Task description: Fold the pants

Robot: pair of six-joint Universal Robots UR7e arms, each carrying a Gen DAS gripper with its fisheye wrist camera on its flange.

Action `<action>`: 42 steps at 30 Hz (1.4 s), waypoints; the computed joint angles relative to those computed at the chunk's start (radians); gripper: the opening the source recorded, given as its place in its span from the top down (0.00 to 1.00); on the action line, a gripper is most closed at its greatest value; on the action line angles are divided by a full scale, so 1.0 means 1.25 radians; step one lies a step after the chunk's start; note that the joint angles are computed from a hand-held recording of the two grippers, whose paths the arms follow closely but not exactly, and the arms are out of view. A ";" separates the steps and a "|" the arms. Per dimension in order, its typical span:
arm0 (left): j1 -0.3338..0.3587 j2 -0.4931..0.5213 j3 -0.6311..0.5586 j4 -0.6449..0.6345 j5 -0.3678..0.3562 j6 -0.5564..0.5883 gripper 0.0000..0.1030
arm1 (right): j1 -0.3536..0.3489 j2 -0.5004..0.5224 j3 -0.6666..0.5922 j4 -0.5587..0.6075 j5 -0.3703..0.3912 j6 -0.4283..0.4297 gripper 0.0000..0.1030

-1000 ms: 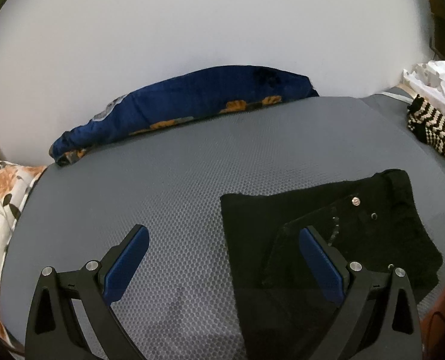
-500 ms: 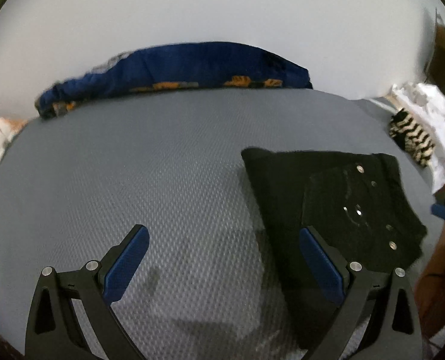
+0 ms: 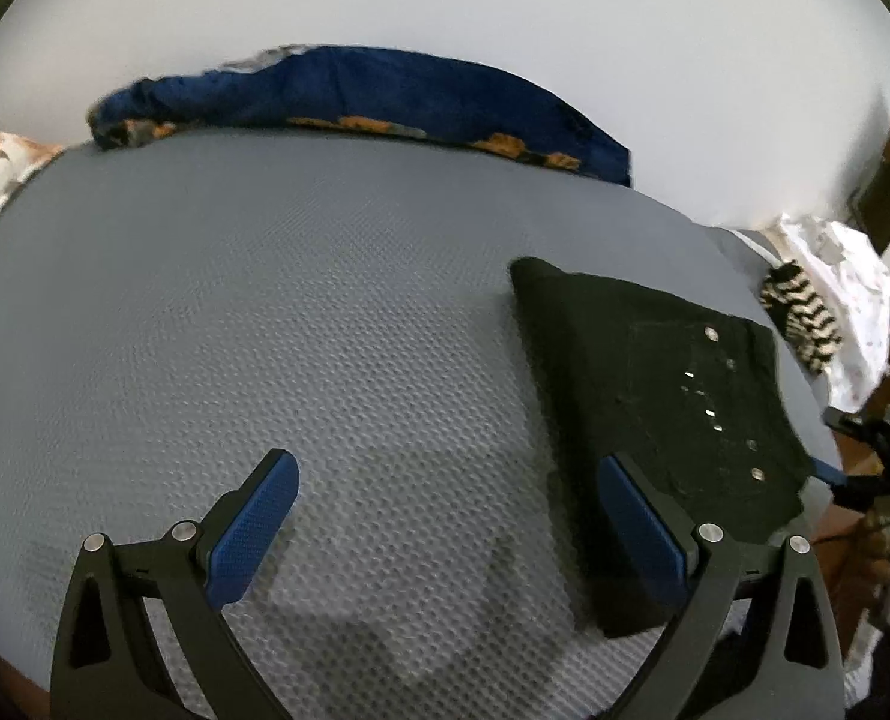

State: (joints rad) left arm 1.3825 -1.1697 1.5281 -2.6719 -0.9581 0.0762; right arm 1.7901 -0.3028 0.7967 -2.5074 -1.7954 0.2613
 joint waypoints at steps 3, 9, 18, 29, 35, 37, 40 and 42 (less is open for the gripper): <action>0.002 0.002 -0.007 0.025 -0.025 -0.012 0.04 | -0.011 -0.002 0.006 -0.005 0.029 0.011 0.21; 0.021 0.006 -0.022 0.075 -0.102 -0.045 0.04 | -0.027 0.011 -0.008 0.021 0.111 0.004 0.19; 0.049 0.027 -0.068 0.112 -0.222 -0.055 0.04 | -0.014 0.099 -0.134 0.119 0.156 -0.145 0.21; 0.037 0.139 -0.227 0.221 -0.190 0.027 0.04 | -0.027 0.154 -0.238 0.163 0.187 -0.202 0.24; 0.025 0.166 -0.235 0.215 -0.106 0.013 0.04 | -0.009 0.154 -0.204 0.109 0.126 -0.275 0.24; 0.022 0.169 -0.229 0.201 -0.101 0.010 0.04 | 0.002 0.162 -0.209 0.099 0.089 -0.296 0.23; 0.016 0.177 -0.225 0.190 -0.091 0.016 0.03 | 0.020 0.175 -0.202 0.060 0.024 -0.350 0.20; 0.013 0.184 -0.227 0.198 -0.092 0.017 0.03 | 0.034 0.190 -0.208 0.044 -0.033 -0.397 0.18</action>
State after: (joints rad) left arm 1.3985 -0.9403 1.2448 -2.4248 -1.0728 0.0976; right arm 1.8331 -0.0653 0.5363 -2.4529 -1.8363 -0.2347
